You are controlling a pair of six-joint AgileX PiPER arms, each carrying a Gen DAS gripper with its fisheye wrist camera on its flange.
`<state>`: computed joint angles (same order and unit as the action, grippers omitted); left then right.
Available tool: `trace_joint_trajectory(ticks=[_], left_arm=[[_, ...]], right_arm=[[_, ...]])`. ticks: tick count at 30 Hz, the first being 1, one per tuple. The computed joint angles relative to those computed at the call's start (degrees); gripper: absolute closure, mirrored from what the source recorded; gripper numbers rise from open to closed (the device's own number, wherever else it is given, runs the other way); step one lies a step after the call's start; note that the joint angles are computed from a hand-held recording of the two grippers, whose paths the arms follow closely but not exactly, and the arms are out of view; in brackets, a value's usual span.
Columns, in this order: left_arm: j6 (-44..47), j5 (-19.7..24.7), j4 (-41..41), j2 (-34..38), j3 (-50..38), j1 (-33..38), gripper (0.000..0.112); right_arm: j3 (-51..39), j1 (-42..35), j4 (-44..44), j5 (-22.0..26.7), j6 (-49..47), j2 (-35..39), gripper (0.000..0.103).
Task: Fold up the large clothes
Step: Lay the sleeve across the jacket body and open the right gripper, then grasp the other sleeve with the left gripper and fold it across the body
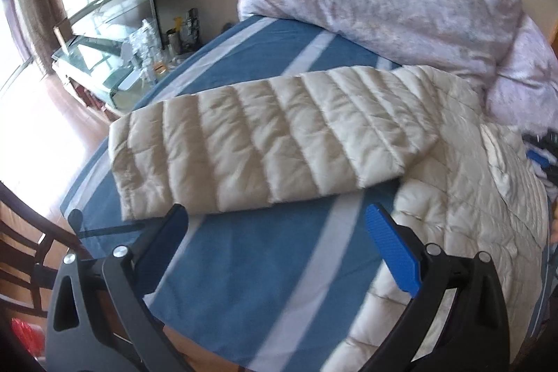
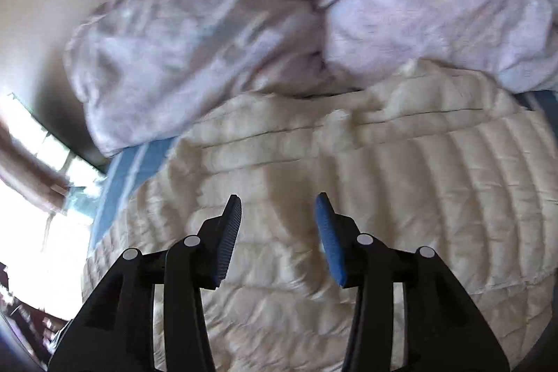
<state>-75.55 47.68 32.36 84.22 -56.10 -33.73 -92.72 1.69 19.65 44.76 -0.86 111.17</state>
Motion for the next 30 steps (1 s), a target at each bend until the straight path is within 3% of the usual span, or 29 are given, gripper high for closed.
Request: trace_joint_trajectory(ticks=[5, 10, 13, 17, 22, 30], left_arm=[[1.90, -1.41, -1.12, -1.71, 2.40, 5.54, 0.011], [7.43, -6.89, -6.41, -5.11, 7.03, 14.61, 0.011], [14.56, -10.71, -13.55, -6.47, 9.72, 22.31, 0.011], [27.86, -15.99, -26.23, -7.82, 13.19, 33.73, 0.011], [35.80, -18.17, -32.84, -7.82, 14.63, 40.54, 0.012], [46.77, -19.72, -46.54, -3.44, 14.40, 45.55, 0.042]], right_arm=[[-1.93, 3.45, -11.82, 1.30, 8.99, 5.15, 0.057], [-1.04, 7.26, -20.72, 1.04, 14.21, 8.61, 0.055], [0.92, 9.73, -26.97, -1.07, 17.16, 8.31, 0.054], [0.31, 9.19, -25.10, -0.44, 15.68, 8.51, 0.054], [0.24, 8.29, -22.77, -0.26, 12.63, 8.35, 0.052], [-0.19, 8.08, -22.04, 0.27, 11.99, 8.53, 0.052]])
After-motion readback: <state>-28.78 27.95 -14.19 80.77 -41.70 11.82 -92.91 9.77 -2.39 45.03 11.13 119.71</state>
